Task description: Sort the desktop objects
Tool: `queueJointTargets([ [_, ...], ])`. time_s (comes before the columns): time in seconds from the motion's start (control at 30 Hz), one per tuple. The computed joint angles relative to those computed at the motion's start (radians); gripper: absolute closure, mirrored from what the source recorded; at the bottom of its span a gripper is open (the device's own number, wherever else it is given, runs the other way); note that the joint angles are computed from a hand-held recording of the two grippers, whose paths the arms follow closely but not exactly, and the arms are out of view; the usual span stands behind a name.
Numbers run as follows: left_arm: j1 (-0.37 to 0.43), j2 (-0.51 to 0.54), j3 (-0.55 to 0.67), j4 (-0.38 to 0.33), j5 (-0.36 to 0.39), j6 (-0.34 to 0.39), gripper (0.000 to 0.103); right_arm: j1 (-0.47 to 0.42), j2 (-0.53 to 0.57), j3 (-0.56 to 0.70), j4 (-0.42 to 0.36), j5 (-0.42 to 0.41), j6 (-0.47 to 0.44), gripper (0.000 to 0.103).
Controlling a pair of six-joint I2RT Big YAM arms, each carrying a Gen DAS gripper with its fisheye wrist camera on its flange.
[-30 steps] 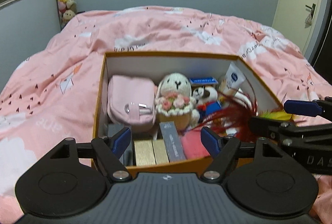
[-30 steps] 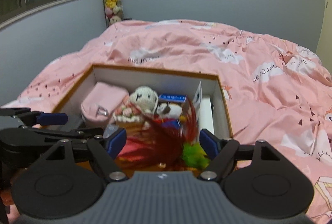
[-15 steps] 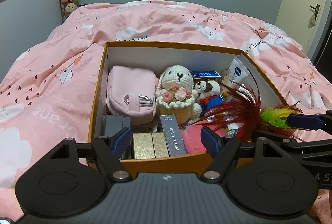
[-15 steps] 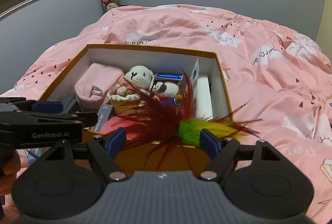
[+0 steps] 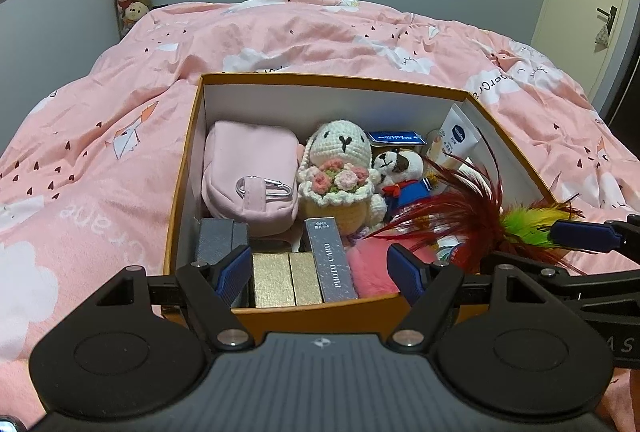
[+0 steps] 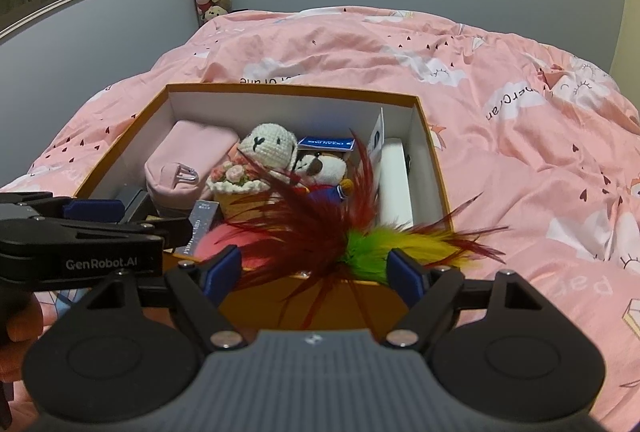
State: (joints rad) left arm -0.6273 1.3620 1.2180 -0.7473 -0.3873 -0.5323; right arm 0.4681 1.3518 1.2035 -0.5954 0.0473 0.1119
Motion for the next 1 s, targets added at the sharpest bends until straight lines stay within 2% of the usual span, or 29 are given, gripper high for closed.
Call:
queueJointTargets([
  [1.0,0.004,-0.001,-0.001,-0.001,0.022,0.0,0.016,0.004,0.001,0.0,-0.004,0.005,0.015,0.021],
])
